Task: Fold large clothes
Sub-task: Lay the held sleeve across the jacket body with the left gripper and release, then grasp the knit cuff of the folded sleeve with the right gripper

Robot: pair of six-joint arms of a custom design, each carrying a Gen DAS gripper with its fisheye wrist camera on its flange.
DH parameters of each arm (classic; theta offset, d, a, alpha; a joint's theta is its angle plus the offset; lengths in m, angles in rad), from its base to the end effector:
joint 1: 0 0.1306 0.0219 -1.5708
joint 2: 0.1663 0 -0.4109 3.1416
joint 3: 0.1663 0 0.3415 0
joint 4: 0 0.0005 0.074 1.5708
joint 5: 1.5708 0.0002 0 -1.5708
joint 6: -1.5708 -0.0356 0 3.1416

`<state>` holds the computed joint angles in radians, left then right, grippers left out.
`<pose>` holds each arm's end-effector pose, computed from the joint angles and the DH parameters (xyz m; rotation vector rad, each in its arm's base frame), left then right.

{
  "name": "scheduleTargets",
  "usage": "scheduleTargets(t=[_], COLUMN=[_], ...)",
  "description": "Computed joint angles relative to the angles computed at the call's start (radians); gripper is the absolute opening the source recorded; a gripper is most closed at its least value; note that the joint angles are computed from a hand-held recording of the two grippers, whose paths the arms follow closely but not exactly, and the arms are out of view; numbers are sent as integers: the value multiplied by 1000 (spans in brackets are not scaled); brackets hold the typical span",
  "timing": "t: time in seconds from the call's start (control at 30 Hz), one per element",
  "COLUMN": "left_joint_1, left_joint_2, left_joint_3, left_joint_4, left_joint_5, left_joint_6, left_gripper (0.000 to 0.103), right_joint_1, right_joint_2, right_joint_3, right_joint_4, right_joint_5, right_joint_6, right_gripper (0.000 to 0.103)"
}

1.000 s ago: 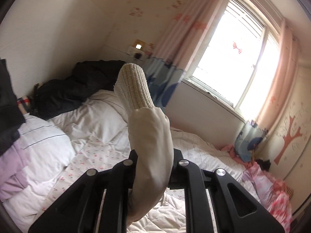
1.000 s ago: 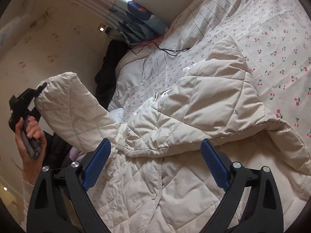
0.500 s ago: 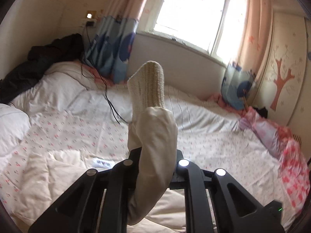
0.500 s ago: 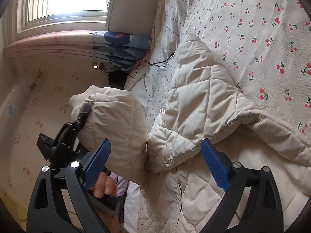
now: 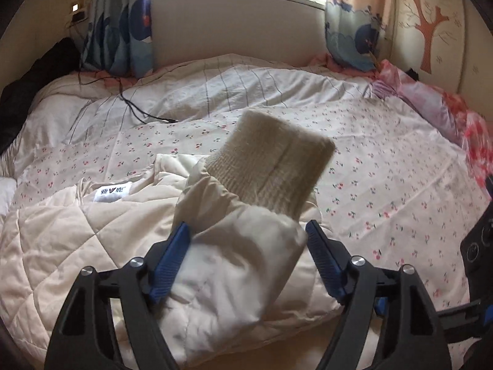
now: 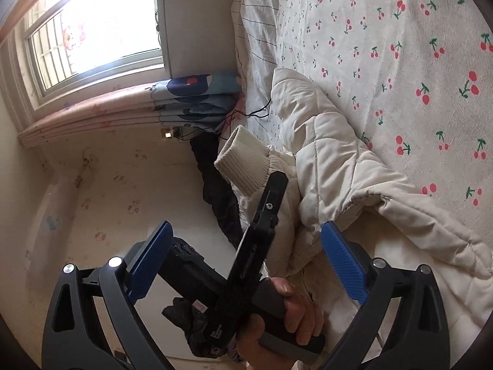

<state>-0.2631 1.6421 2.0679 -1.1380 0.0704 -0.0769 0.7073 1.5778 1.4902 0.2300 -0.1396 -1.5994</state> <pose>0.4940 -0.1362 0.5993 0.4233 2.2477 -0.1775 0.4084 0.3550 0.5208 0.6335 1.6551 1.9128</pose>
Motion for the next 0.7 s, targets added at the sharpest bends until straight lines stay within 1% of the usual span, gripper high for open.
scheduleTargets(t=[0.07, 0.1, 0.17, 0.23, 0.33, 0.37, 0.47, 0.5, 0.53, 0.57, 0.63, 0.67, 0.7], left_joint_1=[-16, -20, -9, 19, 96, 132, 260, 310, 354, 401, 482, 514, 539], left_joint_2=[-2, -7, -23, -49, -107, -130, -192, -214, -237, -256, -272, -246, -222], left_joint_3=[5, 2, -6, -20, -51, -66, -117, -144, -175, -202, -234, -193, -156], left_joint_4=[-27, -35, -52, -65, -78, -80, -87, -81, -66, -53, -37, -87, -130], left_joint_5=[-11, -12, 17, 56, 103, 122, 176, 198, 211, 227, 249, 255, 277], left_joint_6=[-66, -87, -105, -93, -28, 2, 89, 118, 144, 169, 228, 257, 260], left_gripper=[79, 79, 79, 80, 85, 87, 89, 89, 89, 89, 89, 89, 89], right_joint_1=[-4, -6, -9, -12, -13, -13, -10, -7, -4, -1, 6, 9, 12], right_joint_2=[3, 6, 11, 18, 34, 45, 70, 78, 85, 91, 105, 113, 120], right_joint_3=[-19, -27, -40, -37, -12, 6, 60, 81, 97, 121, 172, 197, 219], right_joint_4=[30, 47, 79, 88, 75, 63, -1, -31, -44, -72, -132, -162, -199], right_joint_5=[-11, -14, -24, -38, -60, -64, -72, -67, -54, -41, -23, -24, -28], right_joint_6=[-23, -37, -56, -55, -36, -28, 17, 42, 74, 117, 192, 219, 243], right_gripper=[94, 94, 94, 94, 94, 94, 94, 94, 94, 94, 94, 94, 94])
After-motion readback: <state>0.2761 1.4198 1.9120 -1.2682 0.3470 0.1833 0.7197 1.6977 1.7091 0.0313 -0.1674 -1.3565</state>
